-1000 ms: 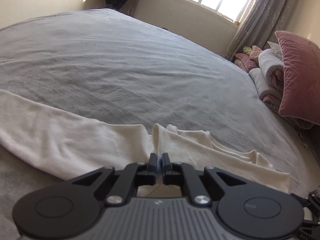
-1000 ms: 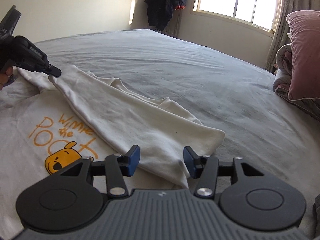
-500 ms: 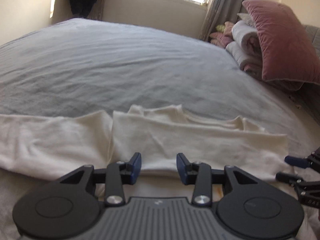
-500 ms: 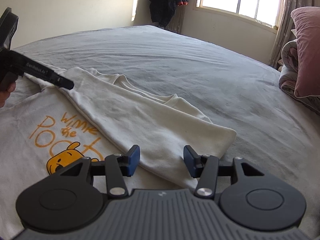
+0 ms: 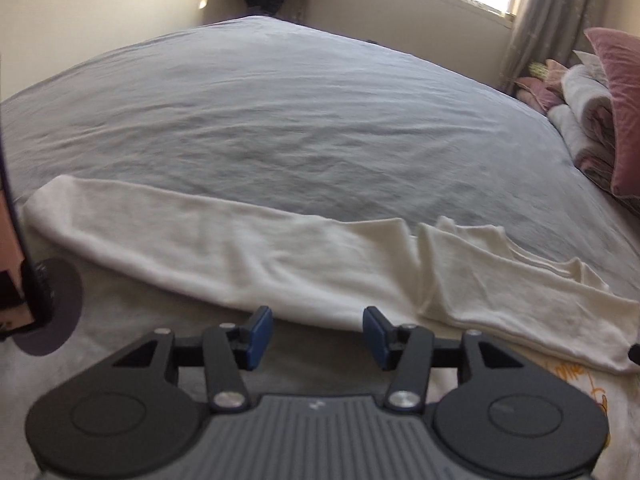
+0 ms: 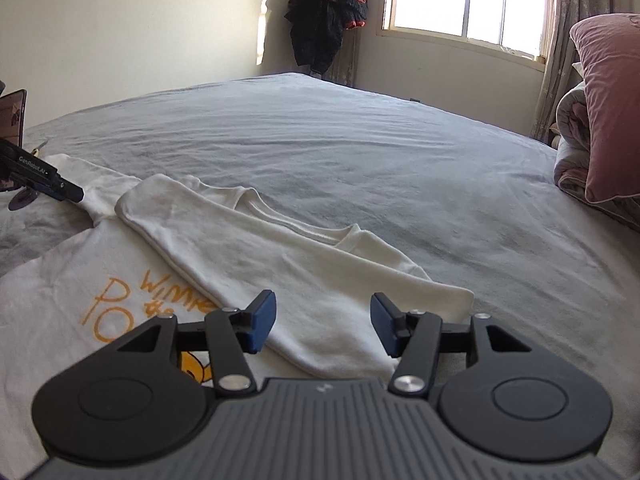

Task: Fold clothes
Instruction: 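Move the left gripper to the other sleeve cuff and grasp it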

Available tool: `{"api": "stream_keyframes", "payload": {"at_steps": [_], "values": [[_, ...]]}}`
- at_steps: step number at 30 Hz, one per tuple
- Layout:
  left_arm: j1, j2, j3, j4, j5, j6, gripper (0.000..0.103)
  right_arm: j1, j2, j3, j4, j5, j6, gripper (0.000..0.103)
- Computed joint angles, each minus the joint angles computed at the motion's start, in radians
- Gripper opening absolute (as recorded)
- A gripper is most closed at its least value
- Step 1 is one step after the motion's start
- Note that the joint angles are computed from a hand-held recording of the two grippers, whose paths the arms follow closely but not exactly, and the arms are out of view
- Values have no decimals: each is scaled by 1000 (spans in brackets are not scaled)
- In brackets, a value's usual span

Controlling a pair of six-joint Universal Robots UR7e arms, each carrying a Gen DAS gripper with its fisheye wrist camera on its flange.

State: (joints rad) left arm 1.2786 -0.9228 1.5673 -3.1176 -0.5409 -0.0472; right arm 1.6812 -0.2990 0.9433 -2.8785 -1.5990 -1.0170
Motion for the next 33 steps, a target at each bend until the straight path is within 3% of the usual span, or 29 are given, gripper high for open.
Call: {"api": "stream_keyframes", "payload": {"at_steps": [5,13,18,20,23,28,33], "values": [[23,13,-9,-22,93,-119,55,7,7,-3,14,0,-18,57],[53,163,-158,-432,165,166,54,10,23,-23,28,-21,-9,57],[66,259,-301,-625,205,333,35,9,30,-38,49,-20,27,57],[67,291,-355,-693,219,400,19,9,32,-41,58,-18,33,57],[67,299,-368,-737,193,413,8,11,35,-43,66,-20,31,57],[54,326,-404,-918,109,592,7,12,39,-49,72,-19,34,57],[34,305,-339,-995,-36,642,7,11,41,-50,68,-19,37,57]]}}
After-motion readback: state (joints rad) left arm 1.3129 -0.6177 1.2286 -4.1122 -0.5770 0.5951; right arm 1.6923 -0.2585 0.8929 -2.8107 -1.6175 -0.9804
